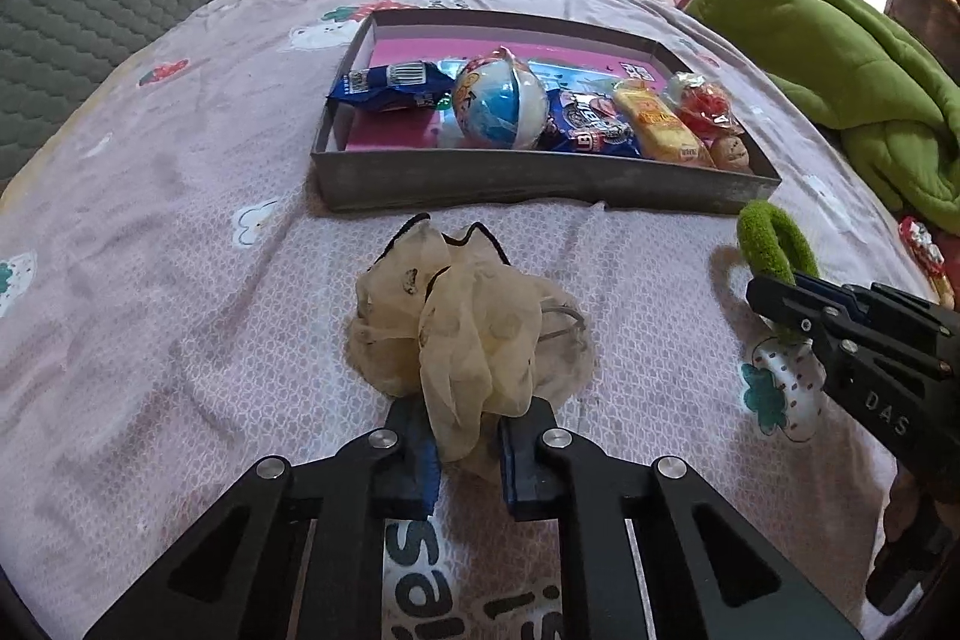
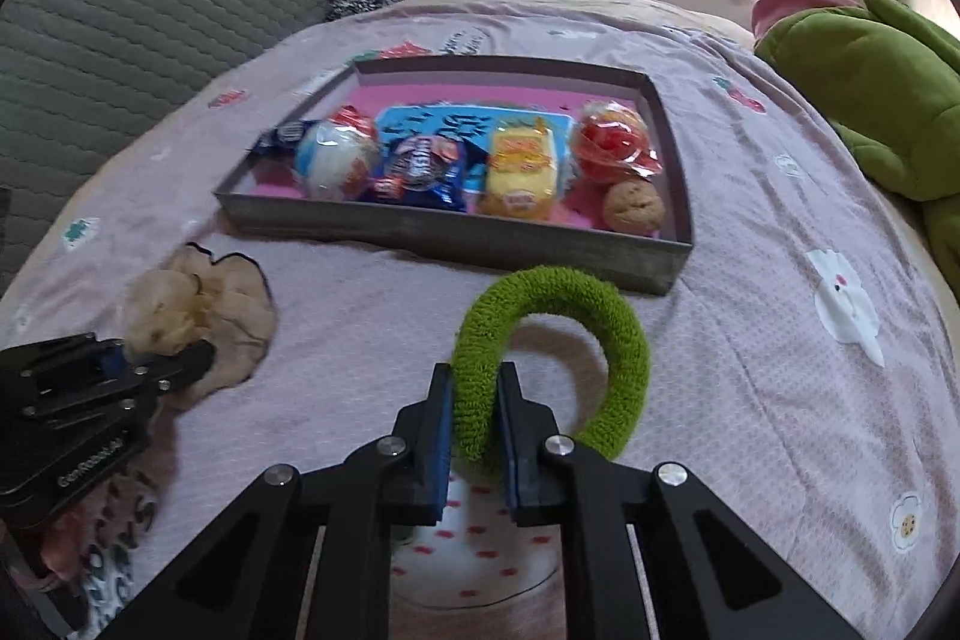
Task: Organize objects
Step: 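Close left gripper on beige mesh puff while right closes on green ring, then lift beige puff in left gripper while right carries green ring toward tray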
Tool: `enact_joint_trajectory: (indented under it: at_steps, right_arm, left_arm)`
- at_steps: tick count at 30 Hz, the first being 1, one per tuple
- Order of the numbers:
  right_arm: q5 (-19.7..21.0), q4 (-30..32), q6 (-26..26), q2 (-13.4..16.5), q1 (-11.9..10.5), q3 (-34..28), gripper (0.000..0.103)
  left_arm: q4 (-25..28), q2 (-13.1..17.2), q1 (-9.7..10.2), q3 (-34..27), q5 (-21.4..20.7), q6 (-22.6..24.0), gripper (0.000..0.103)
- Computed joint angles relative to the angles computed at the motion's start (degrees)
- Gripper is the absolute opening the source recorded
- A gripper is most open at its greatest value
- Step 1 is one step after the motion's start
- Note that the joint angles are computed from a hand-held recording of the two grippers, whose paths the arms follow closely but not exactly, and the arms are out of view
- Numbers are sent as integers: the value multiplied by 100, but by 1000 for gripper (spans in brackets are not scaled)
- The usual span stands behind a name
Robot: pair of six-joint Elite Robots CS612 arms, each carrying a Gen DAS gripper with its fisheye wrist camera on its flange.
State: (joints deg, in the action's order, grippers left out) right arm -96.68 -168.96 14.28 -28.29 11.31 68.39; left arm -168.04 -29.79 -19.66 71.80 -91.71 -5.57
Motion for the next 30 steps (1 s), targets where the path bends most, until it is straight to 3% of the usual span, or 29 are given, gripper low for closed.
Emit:
enact_joint_trajectory:
  at_steps: [7,30]
  right_arm:
    - [67,-233,140,-143,63,242,14]
    - [384,-1063,206,-608,168,902,14]
  left_arm:
    - [-387,-179,-92,368,446,57,14]
    - [-1147,-729,-177,1178,489,22,14]
